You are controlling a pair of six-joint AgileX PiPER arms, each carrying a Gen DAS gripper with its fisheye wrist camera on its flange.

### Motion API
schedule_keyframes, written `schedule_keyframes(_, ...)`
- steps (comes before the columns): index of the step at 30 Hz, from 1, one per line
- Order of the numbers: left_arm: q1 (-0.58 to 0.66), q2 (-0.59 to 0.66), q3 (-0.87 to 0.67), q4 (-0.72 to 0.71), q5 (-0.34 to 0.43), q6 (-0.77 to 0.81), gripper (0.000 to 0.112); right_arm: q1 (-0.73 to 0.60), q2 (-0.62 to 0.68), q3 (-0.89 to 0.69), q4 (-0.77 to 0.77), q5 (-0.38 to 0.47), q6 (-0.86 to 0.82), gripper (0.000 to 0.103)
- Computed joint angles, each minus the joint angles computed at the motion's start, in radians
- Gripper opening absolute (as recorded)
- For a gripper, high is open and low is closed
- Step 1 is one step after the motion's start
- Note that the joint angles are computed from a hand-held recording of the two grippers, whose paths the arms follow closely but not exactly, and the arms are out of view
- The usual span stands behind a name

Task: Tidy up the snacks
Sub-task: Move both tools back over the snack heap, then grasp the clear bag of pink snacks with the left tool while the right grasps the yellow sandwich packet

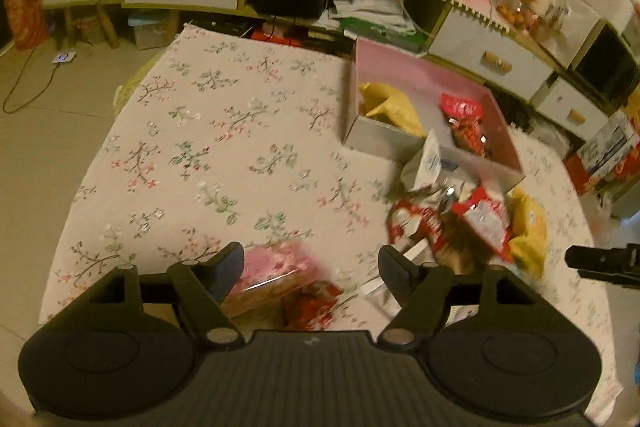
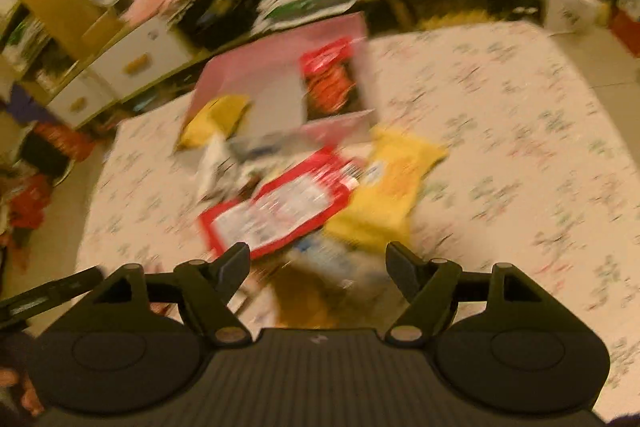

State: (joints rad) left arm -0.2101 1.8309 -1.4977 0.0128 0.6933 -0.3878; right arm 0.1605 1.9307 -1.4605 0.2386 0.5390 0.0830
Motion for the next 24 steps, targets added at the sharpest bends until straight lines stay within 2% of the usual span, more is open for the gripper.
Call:
schedule_keyframes(7,0.028,0.010,0.028,-0.014,0.011,0.055,0.079,-0.001,0.014,-0.011,-0.069,0.006,0.091,0.075)
schedule_keyframes(11,0.033,0.055,0.003,0.078,0.046,0.022,0.078,0.001,0.022,-0.014,-0.095,0.020,0.108,0.076)
schedule_keyframes(14,0.055,0.099,-0.015,0.028,0.072,0.127,0.078,0.011,0.032,-0.021,-0.117,0.027,0.119,0.077)
schedule_keyframes(17,0.045,0.156,-0.047,0.068,0.101,0.158,0.077,0.019,0.040,-0.031,-0.142,0.034,0.146,0.077)
schedule_keyframes(19,0.040,0.166,-0.047,0.092,0.072,0.165,0.077,0.019,0.044,-0.036,-0.148,0.033,0.157,0.077)
schedule_keyframes(22,0.037,0.172,-0.055,0.069,0.048,0.204,0.072,0.014,0.044,-0.040,-0.139,0.030,0.155,0.078)
schedule_keyframes(24,0.020,0.176,-0.058,0.084,0.038,0.211,0.061,0.007,0.042,-0.038,-0.141,0.022,0.157,0.079)
